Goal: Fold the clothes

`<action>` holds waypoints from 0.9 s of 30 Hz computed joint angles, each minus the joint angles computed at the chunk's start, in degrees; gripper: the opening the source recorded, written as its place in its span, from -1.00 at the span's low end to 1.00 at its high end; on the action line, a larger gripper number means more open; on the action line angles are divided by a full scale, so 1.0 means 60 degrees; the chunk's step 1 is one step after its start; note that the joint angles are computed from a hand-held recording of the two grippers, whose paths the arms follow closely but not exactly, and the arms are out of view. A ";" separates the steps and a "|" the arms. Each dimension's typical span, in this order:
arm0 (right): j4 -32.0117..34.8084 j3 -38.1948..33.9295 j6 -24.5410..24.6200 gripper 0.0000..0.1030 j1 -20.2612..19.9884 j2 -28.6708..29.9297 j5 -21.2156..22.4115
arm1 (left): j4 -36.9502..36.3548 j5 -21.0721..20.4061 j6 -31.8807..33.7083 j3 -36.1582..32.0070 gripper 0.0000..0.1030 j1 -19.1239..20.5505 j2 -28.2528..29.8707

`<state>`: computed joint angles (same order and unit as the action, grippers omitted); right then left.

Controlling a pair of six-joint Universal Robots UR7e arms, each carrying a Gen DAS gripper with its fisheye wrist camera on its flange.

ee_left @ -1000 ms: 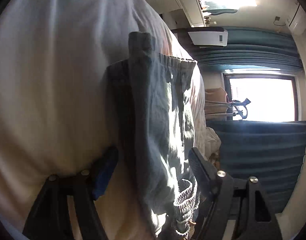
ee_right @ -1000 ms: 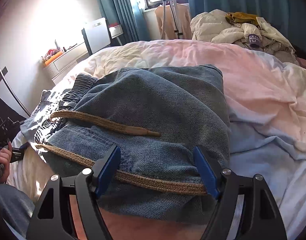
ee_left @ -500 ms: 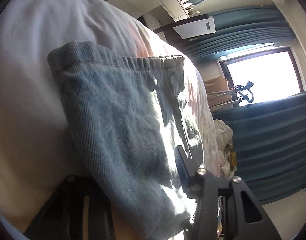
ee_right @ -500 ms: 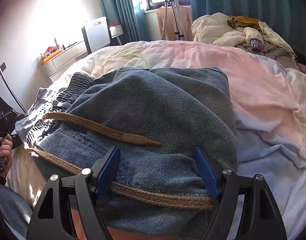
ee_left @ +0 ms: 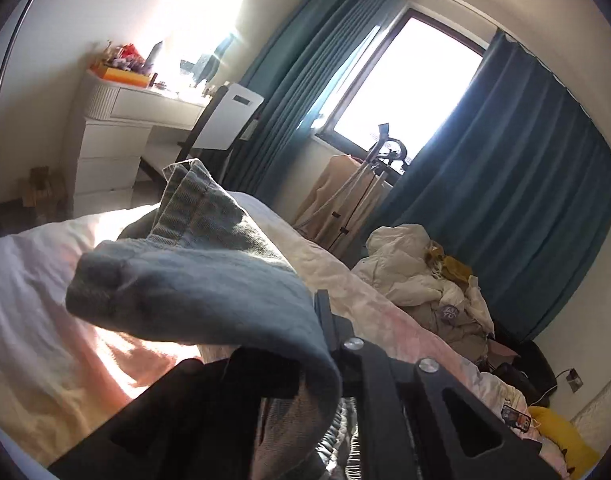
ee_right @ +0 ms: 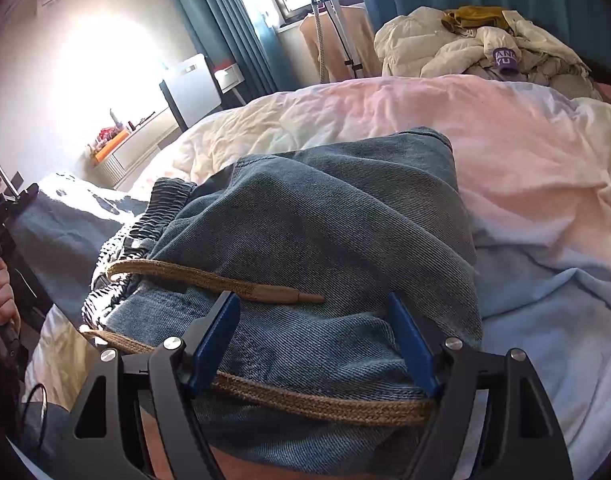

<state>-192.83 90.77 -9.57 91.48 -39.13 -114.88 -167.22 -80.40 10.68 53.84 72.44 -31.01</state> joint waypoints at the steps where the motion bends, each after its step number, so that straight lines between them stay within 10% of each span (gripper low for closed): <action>1: 0.0039 0.0076 0.0142 0.49 -0.0029 -0.0098 0.0151 | -0.0105 0.0076 0.0136 0.0138 -0.90 -0.0142 -0.0016; 12: -0.1610 0.0871 -0.0213 0.49 0.0250 -0.0713 -0.0419 | -0.1383 0.0995 0.1161 0.1658 -0.90 -0.1333 0.0240; 27: -0.1648 0.2485 0.2190 0.49 -0.0789 -0.2483 0.1291 | -0.1171 0.2836 0.2037 0.2734 -0.88 -0.1906 0.1321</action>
